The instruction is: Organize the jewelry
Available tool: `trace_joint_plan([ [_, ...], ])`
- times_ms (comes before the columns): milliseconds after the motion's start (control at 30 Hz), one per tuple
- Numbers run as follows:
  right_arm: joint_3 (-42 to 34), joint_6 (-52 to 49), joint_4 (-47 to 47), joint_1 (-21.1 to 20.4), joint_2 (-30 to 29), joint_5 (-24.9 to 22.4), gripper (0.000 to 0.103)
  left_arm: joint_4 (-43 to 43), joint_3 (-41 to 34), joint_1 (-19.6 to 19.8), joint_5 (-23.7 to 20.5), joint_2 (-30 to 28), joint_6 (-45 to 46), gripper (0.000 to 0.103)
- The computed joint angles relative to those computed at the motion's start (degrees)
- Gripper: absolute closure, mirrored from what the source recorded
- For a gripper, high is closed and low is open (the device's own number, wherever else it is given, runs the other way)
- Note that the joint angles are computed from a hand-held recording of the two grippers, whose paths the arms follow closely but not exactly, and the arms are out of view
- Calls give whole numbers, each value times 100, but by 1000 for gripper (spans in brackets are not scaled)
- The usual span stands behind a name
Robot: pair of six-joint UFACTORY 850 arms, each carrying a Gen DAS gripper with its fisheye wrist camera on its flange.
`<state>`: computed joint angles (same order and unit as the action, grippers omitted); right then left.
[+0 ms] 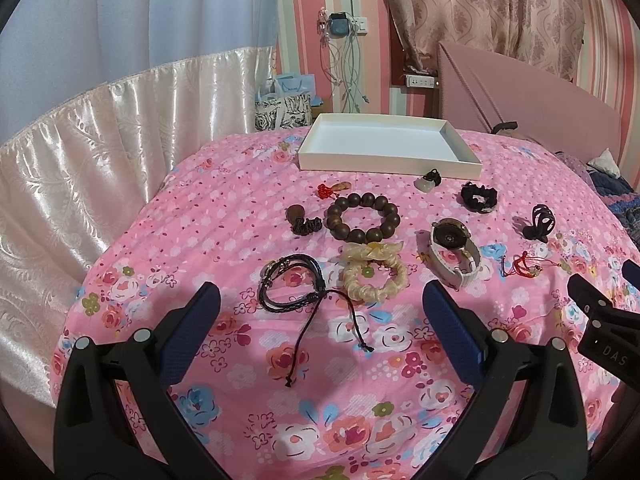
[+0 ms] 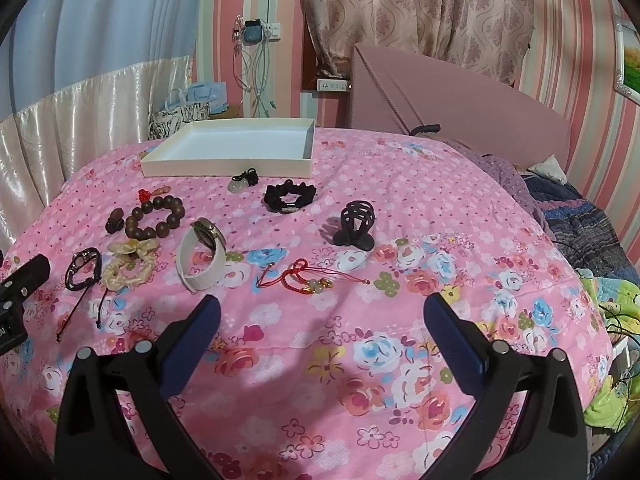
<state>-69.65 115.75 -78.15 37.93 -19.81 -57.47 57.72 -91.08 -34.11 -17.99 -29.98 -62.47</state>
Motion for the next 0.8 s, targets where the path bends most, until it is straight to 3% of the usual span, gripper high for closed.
trace_joint_plan([
  [300, -247, -360, 194, -116, -200, 74, 2, 344, -116, -23, -68, -170, -216, 3],
  [400, -363, -517, 237, -197, -254, 174, 2, 78, -298, -20, -156, -271, 126, 3],
  [633, -737, -905, 383, -454, -352, 573, 2, -1136, -994, 78, -313, -622, 1419, 3],
  [800, -1105, -1180, 527, -666, -498, 892, 2, -2642, -1924, 225, -602, -1135, 2968, 3],
])
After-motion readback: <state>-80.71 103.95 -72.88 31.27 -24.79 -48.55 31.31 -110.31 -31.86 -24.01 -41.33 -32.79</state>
